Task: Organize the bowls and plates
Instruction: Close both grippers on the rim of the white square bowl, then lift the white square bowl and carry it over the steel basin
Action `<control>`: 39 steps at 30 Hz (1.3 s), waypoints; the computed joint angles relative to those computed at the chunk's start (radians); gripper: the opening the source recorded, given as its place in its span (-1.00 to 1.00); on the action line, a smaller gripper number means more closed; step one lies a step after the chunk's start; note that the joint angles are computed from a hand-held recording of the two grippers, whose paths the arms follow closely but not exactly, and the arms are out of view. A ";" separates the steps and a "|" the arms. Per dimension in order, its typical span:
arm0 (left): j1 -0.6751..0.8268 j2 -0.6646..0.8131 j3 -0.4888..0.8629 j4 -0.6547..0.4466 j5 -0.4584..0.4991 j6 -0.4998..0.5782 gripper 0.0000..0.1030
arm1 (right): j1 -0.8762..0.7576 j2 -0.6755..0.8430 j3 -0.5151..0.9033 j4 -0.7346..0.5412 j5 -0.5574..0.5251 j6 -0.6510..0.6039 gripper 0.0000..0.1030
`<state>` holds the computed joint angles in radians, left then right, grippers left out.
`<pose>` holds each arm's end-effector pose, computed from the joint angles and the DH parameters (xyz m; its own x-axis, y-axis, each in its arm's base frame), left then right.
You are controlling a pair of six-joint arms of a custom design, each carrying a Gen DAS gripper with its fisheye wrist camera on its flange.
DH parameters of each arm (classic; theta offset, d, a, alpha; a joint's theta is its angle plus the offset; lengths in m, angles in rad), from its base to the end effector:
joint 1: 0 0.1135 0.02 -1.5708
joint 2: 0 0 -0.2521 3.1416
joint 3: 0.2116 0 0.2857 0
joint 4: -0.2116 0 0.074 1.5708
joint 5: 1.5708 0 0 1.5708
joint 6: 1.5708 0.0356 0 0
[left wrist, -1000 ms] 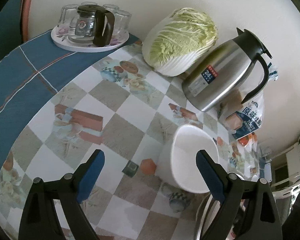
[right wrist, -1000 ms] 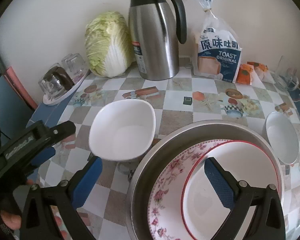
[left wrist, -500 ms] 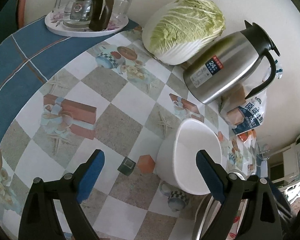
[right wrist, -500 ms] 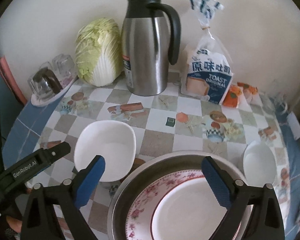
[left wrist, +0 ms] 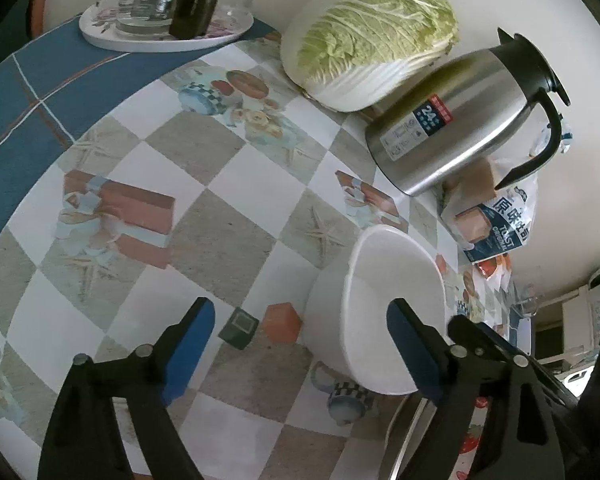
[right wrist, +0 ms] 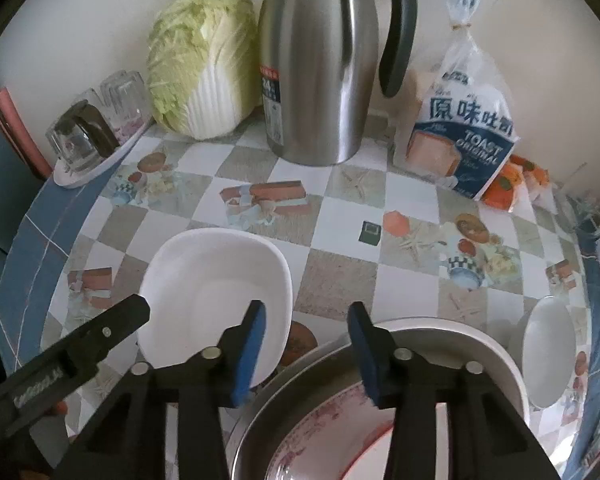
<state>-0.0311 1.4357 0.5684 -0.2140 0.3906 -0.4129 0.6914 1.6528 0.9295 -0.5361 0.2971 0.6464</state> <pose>0.2622 -0.0217 0.0947 -0.8913 -0.3435 -0.2958 -0.1637 0.8525 -0.4965 0.2554 0.1978 0.1220 -0.9110 -0.0064 -0.4124 0.0102 0.9992 -0.0379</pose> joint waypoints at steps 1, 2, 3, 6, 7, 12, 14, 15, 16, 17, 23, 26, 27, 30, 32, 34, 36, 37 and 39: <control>-0.007 0.009 0.004 0.002 0.000 -0.005 0.69 | -0.004 0.011 0.006 0.001 -0.009 -0.005 -0.22; -0.014 0.018 0.007 0.005 0.002 -0.009 0.69 | -0.008 0.023 0.012 0.002 -0.021 -0.007 -0.24; -0.024 0.027 0.011 0.009 0.001 -0.014 0.69 | -0.014 0.037 0.017 0.005 -0.038 -0.005 -0.26; -0.056 0.047 0.021 0.016 -0.006 -0.025 0.23 | -0.017 0.074 0.037 0.005 -0.049 -0.007 -0.29; -0.067 0.056 0.027 0.014 -0.013 -0.026 0.17 | -0.016 0.084 0.043 0.004 -0.050 -0.010 -0.29; -0.078 0.087 0.036 0.024 0.000 -0.036 -0.11 | -0.018 0.115 0.056 0.010 -0.061 -0.016 -0.35; -0.083 0.097 0.043 0.016 -0.013 -0.034 -0.34 | -0.018 0.122 0.059 0.011 -0.061 -0.017 -0.42; -0.083 0.099 0.043 0.016 -0.016 -0.033 -0.42 | -0.017 0.126 0.063 0.008 -0.061 -0.017 -0.46; -0.082 0.100 0.040 0.022 -0.011 -0.035 -0.45 | -0.015 0.131 0.066 0.009 -0.064 -0.019 -0.50; -0.080 0.099 0.038 0.026 -0.004 -0.036 -0.47 | -0.011 0.138 0.072 0.007 -0.064 -0.024 -0.52; -0.060 0.090 0.030 0.024 -0.004 -0.057 -0.56 | -0.003 0.180 0.102 0.000 -0.071 -0.029 -0.63; -0.033 0.092 0.025 0.026 0.016 -0.060 -0.56 | 0.001 0.198 0.112 -0.001 -0.078 -0.030 -0.63; -0.025 0.091 0.023 0.029 0.028 -0.060 -0.64 | 0.004 0.203 0.114 -0.001 -0.079 -0.032 -0.63; -0.013 0.085 0.020 0.023 0.035 -0.049 -0.70 | 0.010 0.203 0.113 0.006 -0.082 -0.035 -0.72; -0.008 0.085 0.024 0.006 0.040 -0.027 -0.70 | 0.012 0.197 0.106 0.014 -0.081 -0.028 -0.76; -0.001 0.079 0.023 -0.003 0.043 -0.016 -0.70 | 0.017 0.186 0.099 0.020 -0.082 -0.029 -0.76; 0.009 0.054 0.018 -0.019 0.048 -0.003 -0.70 | 0.023 0.168 0.092 0.022 -0.081 -0.028 -0.76; 0.013 0.033 0.015 -0.031 0.048 0.001 -0.70 | 0.026 0.155 0.087 0.023 -0.079 -0.027 -0.76; 0.006 -0.033 0.014 -0.072 0.030 0.013 -0.70 | 0.032 0.121 0.076 0.018 -0.076 -0.022 -0.76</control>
<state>-0.0254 1.4031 0.5822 -0.2857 0.4202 -0.3999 0.7238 1.7734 1.0052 -0.5182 0.2216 0.6241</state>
